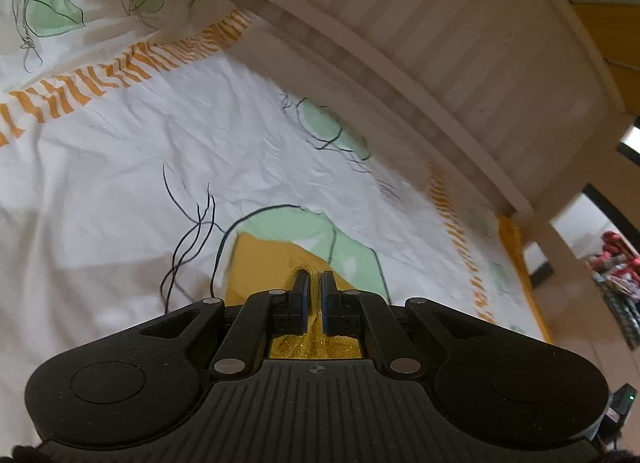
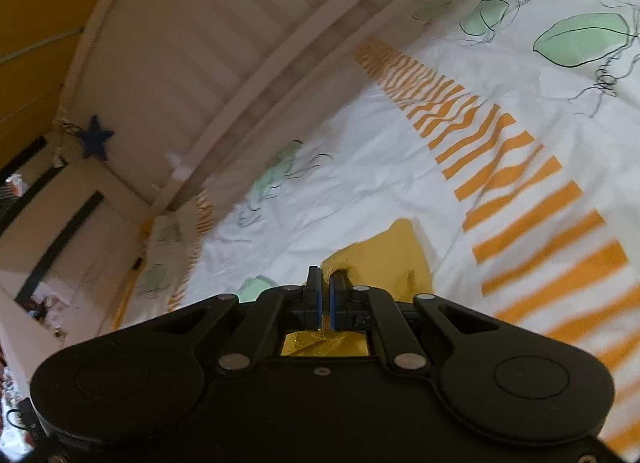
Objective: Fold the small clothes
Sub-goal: 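Grasp the hem with both grippers and fold it up toward the collar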
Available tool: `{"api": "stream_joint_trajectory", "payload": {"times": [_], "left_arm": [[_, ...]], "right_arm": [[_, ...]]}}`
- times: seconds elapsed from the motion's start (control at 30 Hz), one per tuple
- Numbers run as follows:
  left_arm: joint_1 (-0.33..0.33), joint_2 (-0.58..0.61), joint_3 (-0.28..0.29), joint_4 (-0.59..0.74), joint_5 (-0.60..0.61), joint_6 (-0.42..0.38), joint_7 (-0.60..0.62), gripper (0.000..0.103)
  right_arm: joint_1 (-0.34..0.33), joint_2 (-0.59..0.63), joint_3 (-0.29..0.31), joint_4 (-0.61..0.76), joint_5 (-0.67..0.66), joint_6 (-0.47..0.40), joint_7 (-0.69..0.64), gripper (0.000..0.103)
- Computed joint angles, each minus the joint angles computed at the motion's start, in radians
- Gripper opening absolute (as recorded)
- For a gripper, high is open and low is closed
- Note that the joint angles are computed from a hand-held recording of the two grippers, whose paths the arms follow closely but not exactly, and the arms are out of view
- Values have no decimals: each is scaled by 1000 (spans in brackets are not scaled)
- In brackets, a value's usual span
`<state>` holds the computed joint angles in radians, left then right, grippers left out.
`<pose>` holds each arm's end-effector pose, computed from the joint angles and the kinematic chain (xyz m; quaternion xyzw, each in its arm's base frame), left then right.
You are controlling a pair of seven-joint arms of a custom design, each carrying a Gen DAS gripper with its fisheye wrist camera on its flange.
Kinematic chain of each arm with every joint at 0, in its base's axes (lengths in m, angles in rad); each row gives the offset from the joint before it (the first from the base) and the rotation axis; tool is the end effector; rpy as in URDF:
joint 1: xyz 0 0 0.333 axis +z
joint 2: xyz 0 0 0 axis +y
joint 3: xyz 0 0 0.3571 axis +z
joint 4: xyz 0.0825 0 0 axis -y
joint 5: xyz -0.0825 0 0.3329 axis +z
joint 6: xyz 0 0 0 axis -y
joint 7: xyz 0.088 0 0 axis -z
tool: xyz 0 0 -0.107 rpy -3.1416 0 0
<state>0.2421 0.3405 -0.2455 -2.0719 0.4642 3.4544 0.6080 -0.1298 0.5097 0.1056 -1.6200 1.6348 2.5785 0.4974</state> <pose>0.6070 -0.0349 0.4721 -0.7453 0.4440 -0.4692 0.1649 0.6867 -0.0478 0.4247 -0.4932 0.6721 -0.0143 0.5522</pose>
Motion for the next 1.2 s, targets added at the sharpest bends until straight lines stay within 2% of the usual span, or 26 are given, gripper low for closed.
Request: {"api": "stream_joint_trajectory", "payload": {"times": [0.13,0.27,0.3,0.37,0.43,0.47,0.5,0.57,0.6,0.63,0.7,0.77,0.83,0.93,1.03,1.2], "left_arm": [[-74,63,66,89,-58,-55,33,5],[-122,130,104,178,-119,-119,69,5],[-162,143,146,197,-136,-133,72,5],[-287,163,291,222,-179,-152,79,6],[-384,183,407,239,-210,-166,74,6],[-416,188,446,247,-218,-181,73,6],[-423,189,456,254,-216,-198,79,6],[-430,172,464,241,-195,-197,98,7],[-441,160,475,228,-181,-190,110,10],[-475,144,511,207,-166,-179,121,20],[-553,122,588,169,-149,-151,144,29],[-602,98,621,137,-139,-143,193,29],[-609,73,602,113,-119,-165,248,31],[-567,49,514,94,-83,-215,307,31],[-554,55,480,93,-47,-237,321,31],[-408,90,300,149,-44,-339,381,31]], "right_arm": [[30,90,-1,114,-111,47,104,11],[42,164,13,196,-230,91,208,11],[45,181,15,213,-259,99,234,12],[54,205,17,237,-314,127,281,14],[62,214,22,239,-354,174,297,18],[63,217,30,241,-363,203,290,19],[62,222,36,247,-379,223,287,21],[60,210,54,227,-396,284,263,45],[49,199,75,211,-389,313,227,62],[40,191,98,200,-385,341,189,65],[19,160,144,158,-374,390,99,65],[10,135,170,127,-371,410,32,65],[9,102,187,87,-360,416,-36,66],[48,58,167,20,-410,413,-72,69],[96,43,140,-17,-494,414,-63,70],[192,54,61,-42,-716,400,63,70]]}}
